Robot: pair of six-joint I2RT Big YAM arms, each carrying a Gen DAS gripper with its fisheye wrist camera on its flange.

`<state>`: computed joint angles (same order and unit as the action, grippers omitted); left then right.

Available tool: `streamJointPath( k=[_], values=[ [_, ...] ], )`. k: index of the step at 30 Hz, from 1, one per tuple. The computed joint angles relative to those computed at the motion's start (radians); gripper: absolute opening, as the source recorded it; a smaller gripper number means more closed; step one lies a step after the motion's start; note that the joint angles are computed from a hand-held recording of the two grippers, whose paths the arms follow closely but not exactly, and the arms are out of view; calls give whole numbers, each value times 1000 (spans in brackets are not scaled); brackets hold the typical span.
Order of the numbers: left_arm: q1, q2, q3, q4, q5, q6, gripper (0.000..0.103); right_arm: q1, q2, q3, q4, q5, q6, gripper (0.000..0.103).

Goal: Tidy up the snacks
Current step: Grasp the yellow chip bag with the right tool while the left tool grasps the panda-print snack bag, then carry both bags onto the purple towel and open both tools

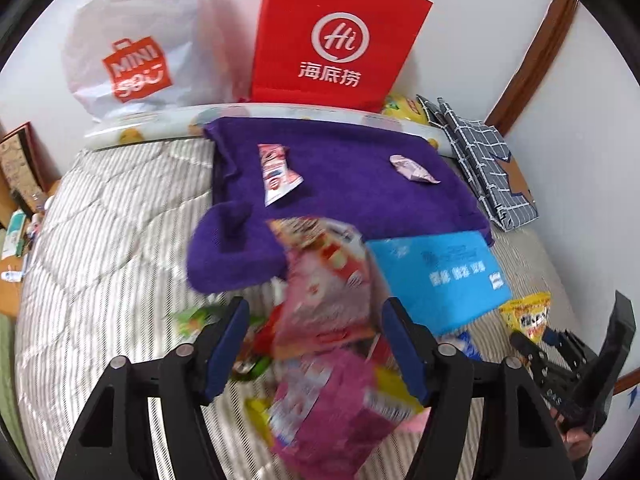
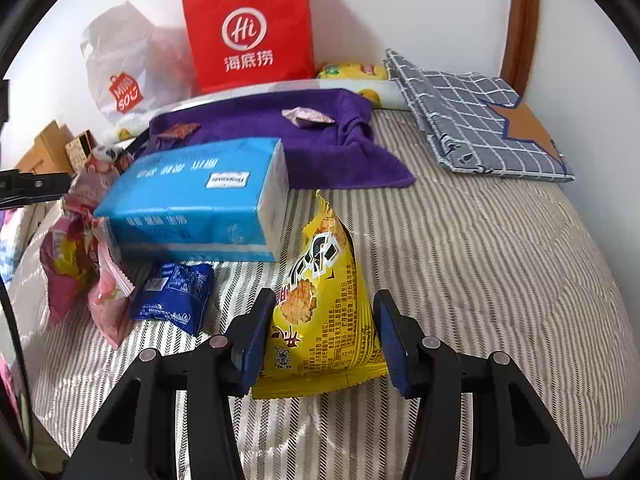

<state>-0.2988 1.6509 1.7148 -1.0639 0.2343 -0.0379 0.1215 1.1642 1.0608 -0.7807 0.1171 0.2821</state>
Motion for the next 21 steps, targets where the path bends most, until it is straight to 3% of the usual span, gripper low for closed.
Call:
streamJointPath(
  k=[7, 10, 11, 12, 16, 21],
  values=[
    [-36, 84, 76, -20, -87, -35, 67, -15, -6, 9, -24, 2, 14, 50],
    [-37, 96, 78, -16, -77, -39, 65, -20, -3, 11, -18, -6, 17, 50],
    [-38, 97, 76, -12, -74, -41, 62, -20, -1, 13, -15, -7, 18, 50],
    [-37, 96, 72, -9, -66, -40, 48, -20, 0, 14, -14, -9, 18, 50],
    [-33, 87, 62, -2, -34, -40, 39, -12, -1, 14, -10, -7, 15, 50],
    [-22, 54, 38, 13, -14, -47, 39, 4, -17, 14, -14, 3, 21, 50]
  ],
)
